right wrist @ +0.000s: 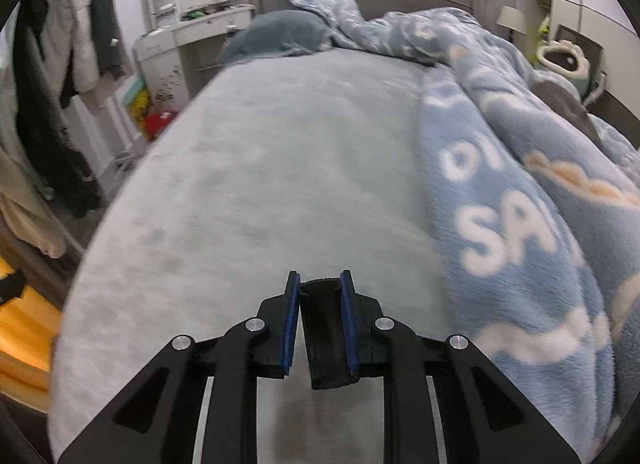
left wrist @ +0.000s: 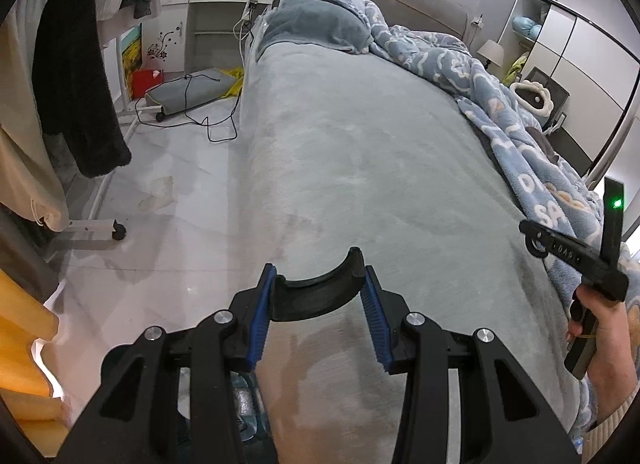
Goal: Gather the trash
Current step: 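Lift the black piece with the left tool while the right tool grasps another black piece, then carry both black pieces to the teal bin and open the left tool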
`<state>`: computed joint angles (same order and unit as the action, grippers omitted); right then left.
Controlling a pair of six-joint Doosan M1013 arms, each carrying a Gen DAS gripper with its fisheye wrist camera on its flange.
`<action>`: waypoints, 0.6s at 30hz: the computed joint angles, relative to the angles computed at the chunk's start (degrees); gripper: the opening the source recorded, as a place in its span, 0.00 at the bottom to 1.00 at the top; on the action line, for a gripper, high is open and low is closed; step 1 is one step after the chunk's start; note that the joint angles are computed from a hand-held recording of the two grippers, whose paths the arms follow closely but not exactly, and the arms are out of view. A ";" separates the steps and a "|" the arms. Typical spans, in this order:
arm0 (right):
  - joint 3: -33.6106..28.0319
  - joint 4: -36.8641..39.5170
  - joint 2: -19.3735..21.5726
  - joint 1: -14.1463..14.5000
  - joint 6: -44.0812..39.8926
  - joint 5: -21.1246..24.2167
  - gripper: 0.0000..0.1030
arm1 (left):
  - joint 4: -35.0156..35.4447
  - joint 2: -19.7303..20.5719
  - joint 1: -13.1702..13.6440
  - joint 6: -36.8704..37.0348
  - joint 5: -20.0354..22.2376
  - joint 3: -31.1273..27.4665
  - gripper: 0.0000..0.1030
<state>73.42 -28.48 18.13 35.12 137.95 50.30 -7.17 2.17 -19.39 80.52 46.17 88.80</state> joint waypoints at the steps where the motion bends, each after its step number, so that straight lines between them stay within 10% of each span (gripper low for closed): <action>1: -0.57 0.27 0.26 0.27 -0.31 -0.19 0.19 | -0.12 -0.06 0.25 0.23 0.04 0.10 0.44; 18: -11.21 11.18 6.96 4.09 -11.23 -3.40 0.19 | -0.10 -0.54 4.35 2.77 3.56 1.42 0.44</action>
<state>62.21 -17.30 25.09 39.21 126.72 46.89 -7.27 1.63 -15.04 83.30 49.73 90.22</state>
